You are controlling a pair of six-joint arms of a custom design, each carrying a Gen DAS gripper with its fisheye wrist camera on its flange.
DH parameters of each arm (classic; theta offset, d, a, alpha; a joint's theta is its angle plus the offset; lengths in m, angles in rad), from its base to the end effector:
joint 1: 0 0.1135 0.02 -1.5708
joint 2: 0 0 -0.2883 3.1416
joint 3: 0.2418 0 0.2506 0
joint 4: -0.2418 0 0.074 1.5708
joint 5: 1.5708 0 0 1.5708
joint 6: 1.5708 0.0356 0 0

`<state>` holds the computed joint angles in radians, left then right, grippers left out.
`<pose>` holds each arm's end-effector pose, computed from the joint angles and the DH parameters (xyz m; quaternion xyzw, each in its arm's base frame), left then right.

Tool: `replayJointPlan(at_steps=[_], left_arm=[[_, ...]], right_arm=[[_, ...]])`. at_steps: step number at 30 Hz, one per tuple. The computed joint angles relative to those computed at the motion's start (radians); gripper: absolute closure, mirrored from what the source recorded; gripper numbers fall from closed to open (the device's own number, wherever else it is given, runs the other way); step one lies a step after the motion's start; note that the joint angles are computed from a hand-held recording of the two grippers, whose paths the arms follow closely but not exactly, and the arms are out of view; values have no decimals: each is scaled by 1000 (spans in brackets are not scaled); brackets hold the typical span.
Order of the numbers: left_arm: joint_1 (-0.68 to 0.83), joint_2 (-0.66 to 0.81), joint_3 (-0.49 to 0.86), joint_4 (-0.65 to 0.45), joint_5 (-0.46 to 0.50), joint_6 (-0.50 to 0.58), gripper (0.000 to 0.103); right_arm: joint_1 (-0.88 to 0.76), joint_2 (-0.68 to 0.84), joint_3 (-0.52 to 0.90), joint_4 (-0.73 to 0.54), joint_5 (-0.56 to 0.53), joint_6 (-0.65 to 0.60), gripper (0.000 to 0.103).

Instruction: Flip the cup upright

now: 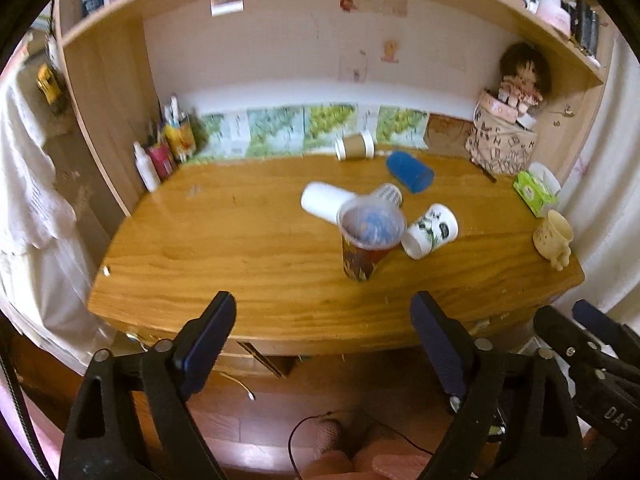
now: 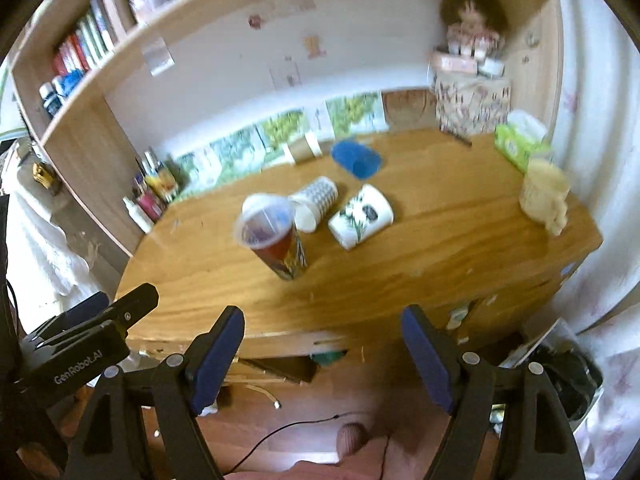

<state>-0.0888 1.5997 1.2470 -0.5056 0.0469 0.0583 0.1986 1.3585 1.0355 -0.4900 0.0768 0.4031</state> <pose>0.3475 -0.0326 0.2910 0.0770 0.9338 -0.0273 0.3483 0.2792 0.0534 0.2955 0.1089 0.9221 0.0755 0.3636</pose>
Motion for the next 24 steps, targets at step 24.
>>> replayJointPlan(at_steps=[24], left_arm=[[-148, -226, -198, 321, -251, -118, 1]], right_arm=[[-40, -185, -77, 99, 92, -119, 0]])
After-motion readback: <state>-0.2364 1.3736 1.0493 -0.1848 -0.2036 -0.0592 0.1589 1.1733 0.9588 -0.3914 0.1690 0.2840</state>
